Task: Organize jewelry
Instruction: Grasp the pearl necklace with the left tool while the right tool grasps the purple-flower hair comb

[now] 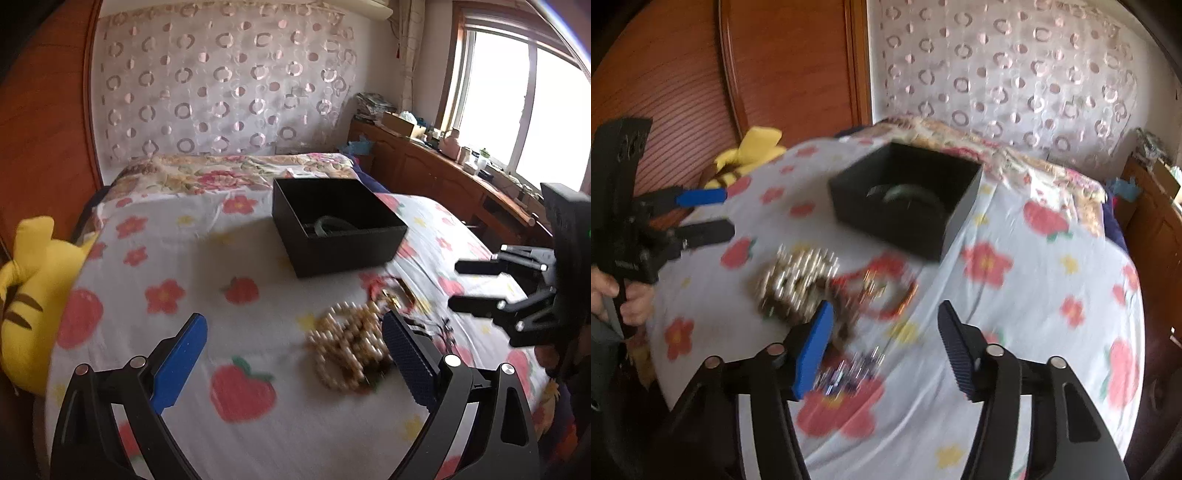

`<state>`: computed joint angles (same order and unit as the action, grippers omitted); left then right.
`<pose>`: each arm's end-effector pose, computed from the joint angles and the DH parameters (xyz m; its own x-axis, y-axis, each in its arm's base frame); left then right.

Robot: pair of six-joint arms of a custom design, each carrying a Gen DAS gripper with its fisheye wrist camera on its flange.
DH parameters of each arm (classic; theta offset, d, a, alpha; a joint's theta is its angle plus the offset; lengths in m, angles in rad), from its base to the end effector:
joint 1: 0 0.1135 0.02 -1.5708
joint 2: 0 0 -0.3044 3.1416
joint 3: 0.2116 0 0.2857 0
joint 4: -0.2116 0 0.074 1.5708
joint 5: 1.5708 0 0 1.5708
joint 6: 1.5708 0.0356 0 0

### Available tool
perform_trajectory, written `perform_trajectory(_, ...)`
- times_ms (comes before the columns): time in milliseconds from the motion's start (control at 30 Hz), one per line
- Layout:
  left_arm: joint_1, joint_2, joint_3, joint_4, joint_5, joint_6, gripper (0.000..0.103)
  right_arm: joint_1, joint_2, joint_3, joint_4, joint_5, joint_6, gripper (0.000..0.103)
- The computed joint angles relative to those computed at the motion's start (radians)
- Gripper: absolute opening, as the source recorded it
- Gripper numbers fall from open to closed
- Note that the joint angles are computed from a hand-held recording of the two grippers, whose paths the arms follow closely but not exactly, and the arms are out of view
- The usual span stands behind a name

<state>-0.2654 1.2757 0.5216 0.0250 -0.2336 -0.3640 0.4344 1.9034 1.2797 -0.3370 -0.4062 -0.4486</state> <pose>0.2503 -0.0595 0.1849 -0.6323 -0.1870 -0.7518 -0.1461 0.9818 -0.1214 0.3953 0.1989 0.1993 -0.4132 -0.6309 -0.6567 -0.8558 0.5154 0.0433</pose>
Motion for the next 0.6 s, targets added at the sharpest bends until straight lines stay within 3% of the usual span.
perform_trajectory(233, -0.074, -0.048, -0.068, -0.003, -0.043, -0.071, 0.092, 0.013, -0.040, -0.125, 0.068, -0.018, 0.029, 0.060)
perform_trajectory(300, -0.091, -0.063, -0.077, -0.016, -0.058, -0.086, 0.092, 0.014, -0.051, -0.146, 0.090, -0.014, 0.033, 0.069)
perform_trajectory(600, -0.119, -0.108, -0.100, -0.046, -0.078, -0.118, 0.092, 0.035, -0.015, -0.131, 0.076, -0.009, 0.000, 0.070)
